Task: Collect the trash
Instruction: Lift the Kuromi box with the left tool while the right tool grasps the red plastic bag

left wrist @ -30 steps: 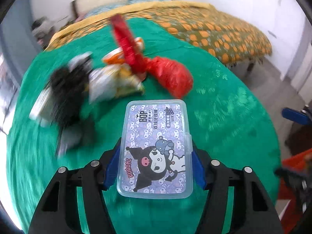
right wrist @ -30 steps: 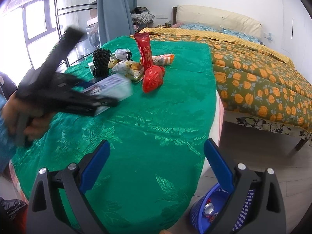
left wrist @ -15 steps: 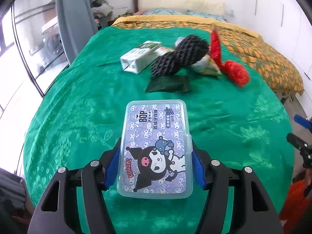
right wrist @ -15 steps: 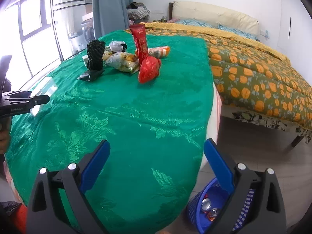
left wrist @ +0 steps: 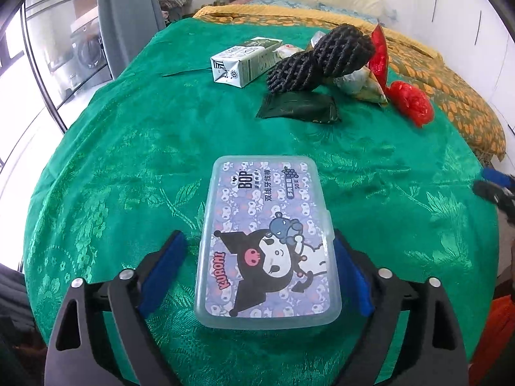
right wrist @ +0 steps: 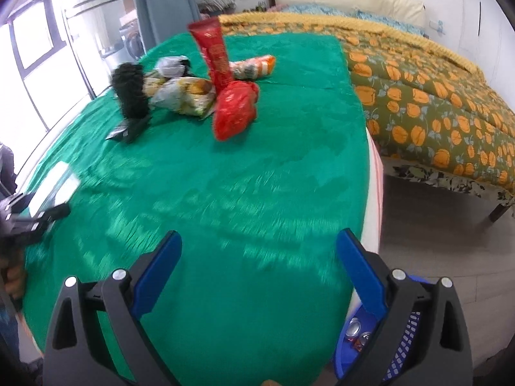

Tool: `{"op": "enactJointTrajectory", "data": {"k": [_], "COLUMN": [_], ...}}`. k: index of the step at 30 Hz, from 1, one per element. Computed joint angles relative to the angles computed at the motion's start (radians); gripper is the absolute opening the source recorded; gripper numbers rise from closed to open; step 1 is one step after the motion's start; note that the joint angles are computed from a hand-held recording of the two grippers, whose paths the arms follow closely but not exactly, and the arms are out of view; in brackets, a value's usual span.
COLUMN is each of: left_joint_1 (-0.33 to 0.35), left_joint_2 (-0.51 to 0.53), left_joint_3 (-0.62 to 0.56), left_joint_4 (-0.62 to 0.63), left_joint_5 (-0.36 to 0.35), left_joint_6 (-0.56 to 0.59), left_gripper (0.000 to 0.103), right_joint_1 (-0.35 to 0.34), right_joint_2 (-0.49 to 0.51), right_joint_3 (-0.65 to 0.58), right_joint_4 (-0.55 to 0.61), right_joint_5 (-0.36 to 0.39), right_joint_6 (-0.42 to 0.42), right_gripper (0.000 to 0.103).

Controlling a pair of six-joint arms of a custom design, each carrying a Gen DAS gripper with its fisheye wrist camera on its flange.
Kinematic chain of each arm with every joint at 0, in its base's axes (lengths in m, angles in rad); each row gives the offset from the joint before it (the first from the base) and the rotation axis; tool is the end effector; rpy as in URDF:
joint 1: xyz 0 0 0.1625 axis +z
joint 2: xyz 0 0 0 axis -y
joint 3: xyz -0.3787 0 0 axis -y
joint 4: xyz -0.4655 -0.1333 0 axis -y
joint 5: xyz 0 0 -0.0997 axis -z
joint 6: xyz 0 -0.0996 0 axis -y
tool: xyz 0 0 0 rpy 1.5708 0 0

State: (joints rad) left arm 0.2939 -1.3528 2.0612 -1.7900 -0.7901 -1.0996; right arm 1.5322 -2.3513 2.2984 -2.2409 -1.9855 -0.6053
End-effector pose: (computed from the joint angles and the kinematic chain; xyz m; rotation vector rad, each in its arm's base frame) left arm -0.4102 -0.3367 0.1201 0.4445 2.2988 -0.6721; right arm 0.0802 -0.3368 0.4538 0.4957 -2.3962 0.7126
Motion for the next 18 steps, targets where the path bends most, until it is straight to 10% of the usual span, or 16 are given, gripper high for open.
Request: {"op": "enactJointTrajectory", "data": {"k": [12,18], "left_joint_1": [0.006,0.007], "left_joint_2": [0.006,0.005], "left_joint_3": [-0.002,0.001], "left_joint_4": [-0.013,-0.023], "left_joint_5": [-0.005,-0.008], "left_joint_6": [0.014,0.021], "left_gripper": [0.094,0.094], "right_joint_1": [0.144,0.127], "right_joint_2": [0.434,0.503], "right_joint_3": [-0.202,-0.253], "right_joint_4": [-0.18,-0.176], "right_joint_5": [-0.157,-0.17], "right_joint_6": [0.12,0.168], "right_gripper": [0.094,0.033]}}
